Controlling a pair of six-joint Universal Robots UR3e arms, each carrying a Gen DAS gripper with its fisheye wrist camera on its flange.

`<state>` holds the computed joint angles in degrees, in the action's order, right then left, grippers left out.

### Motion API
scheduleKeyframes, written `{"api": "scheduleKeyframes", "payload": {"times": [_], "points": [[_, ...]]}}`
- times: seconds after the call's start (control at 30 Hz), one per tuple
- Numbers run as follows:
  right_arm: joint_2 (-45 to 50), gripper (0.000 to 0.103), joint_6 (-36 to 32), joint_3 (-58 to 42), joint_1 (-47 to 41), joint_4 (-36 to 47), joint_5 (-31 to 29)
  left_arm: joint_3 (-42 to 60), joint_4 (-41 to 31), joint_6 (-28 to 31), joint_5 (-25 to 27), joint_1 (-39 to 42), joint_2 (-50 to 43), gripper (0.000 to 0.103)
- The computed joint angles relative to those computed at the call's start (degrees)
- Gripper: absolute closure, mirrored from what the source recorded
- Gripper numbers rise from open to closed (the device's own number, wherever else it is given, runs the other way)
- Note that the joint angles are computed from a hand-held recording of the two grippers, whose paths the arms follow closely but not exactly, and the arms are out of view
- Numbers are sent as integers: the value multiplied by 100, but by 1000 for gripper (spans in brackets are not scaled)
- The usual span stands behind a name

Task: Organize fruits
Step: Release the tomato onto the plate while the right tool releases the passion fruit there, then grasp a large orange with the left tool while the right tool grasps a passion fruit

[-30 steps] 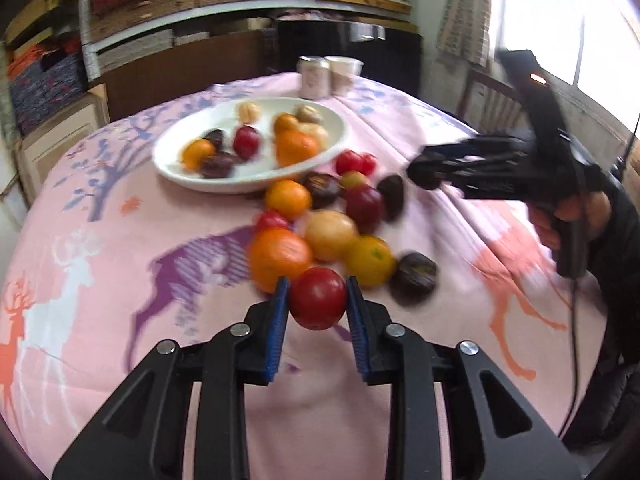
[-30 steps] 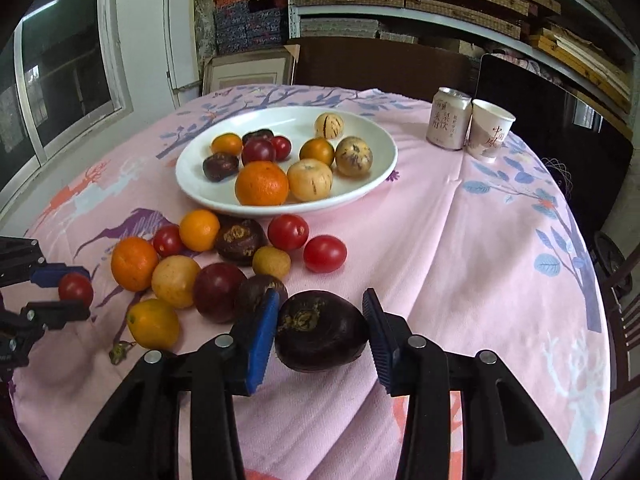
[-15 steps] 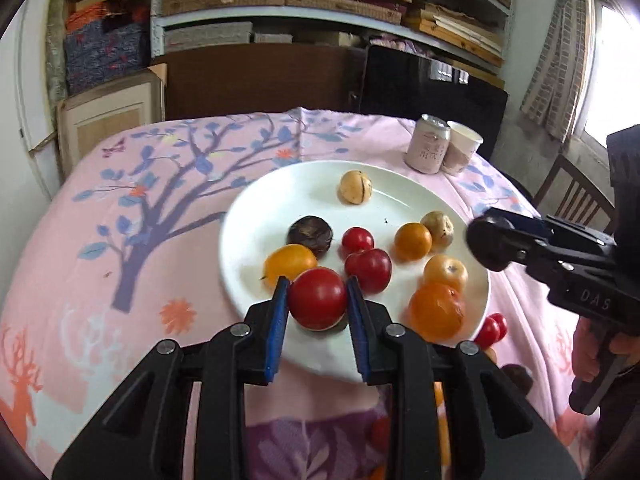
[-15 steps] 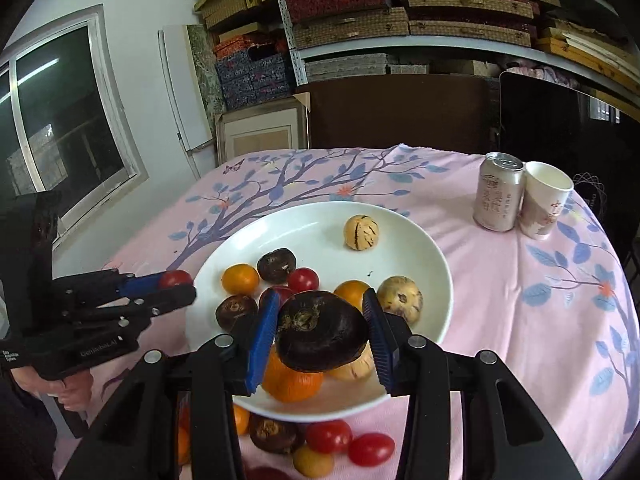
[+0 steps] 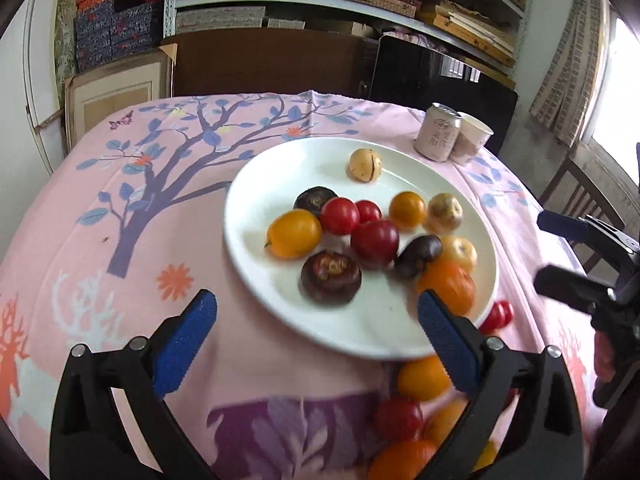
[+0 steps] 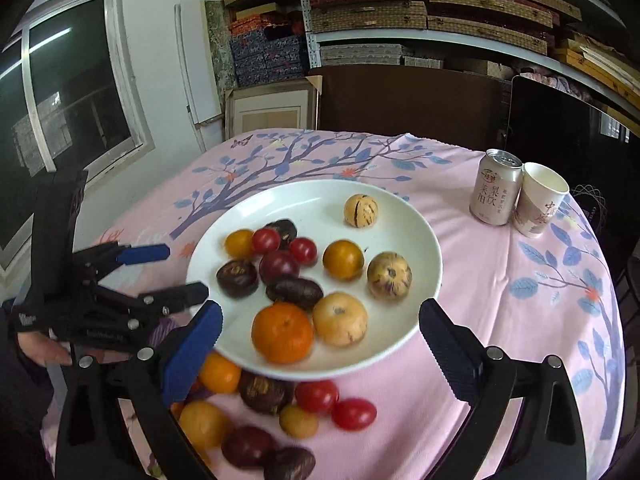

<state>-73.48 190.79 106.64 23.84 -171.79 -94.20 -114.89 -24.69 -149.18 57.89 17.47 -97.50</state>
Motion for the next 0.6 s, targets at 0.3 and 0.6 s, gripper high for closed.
{"api": "scheduleKeyframes", "payload": {"times": [0.3,0.6], "points": [[-468,4,785,703,1770,1279,-910,-2396,-1741,2417,-405,1242,3167,4],[140,6,1426,503,2013,1221,-1292,-2362,-234,1895,756,165,1836,5]]}}
